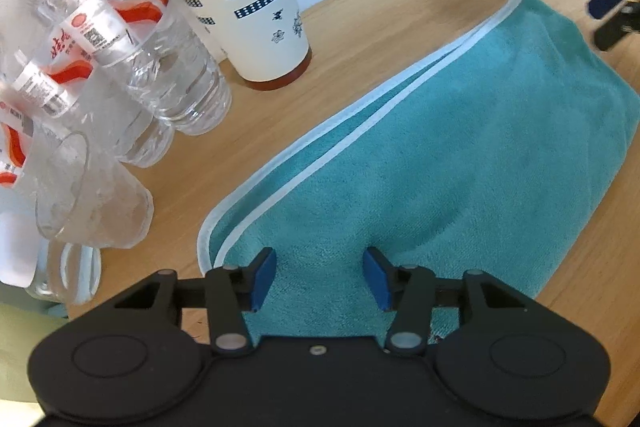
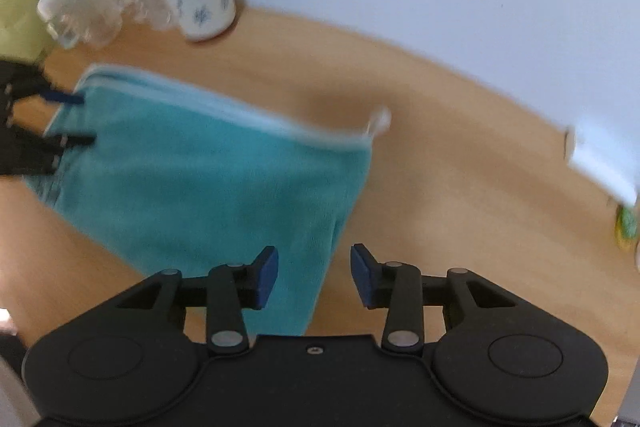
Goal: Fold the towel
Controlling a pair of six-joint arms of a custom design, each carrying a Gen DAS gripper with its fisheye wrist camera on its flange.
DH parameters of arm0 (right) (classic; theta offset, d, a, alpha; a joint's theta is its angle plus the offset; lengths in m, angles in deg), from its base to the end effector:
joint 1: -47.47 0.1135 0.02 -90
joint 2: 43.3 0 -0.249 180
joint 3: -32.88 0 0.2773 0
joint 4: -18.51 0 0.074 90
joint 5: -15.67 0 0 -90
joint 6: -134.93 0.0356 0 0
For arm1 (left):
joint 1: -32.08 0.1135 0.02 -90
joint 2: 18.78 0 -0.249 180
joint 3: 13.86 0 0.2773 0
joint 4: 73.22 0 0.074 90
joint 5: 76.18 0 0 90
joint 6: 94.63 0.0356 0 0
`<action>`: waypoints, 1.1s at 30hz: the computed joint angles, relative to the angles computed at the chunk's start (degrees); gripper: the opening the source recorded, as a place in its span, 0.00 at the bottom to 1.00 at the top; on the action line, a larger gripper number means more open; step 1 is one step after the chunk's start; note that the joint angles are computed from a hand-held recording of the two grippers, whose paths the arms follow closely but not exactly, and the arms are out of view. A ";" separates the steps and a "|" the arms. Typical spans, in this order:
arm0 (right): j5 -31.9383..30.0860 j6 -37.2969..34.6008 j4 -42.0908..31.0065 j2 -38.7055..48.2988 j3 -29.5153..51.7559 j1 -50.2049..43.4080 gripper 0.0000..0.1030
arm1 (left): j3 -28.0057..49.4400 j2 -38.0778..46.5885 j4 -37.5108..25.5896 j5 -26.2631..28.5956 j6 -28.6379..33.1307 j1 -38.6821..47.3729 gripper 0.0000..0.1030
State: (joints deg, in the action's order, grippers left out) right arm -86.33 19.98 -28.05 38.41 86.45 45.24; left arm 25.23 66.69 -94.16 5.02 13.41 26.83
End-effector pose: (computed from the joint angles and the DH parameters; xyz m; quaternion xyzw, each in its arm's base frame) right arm 0.2574 -0.0026 0.1242 -0.2078 0.9636 0.0696 0.1530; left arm 0.2333 -0.0160 0.0602 0.1825 0.9605 0.0966 0.1865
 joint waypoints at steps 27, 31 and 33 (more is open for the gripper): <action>-1.71 2.70 5.58 1.88 1.85 6.94 0.31 | 3.99 1.99 -2.66 5.93 12.26 2.61 0.58; -1.38 7.21 7.87 6.57 2.36 9.81 0.31 | 4.90 1.73 -4.61 6.45 8.61 1.19 0.58; -0.23 8.02 9.67 7.55 1.33 10.57 0.31 | 5.44 1.89 -5.41 7.12 7.15 1.16 0.58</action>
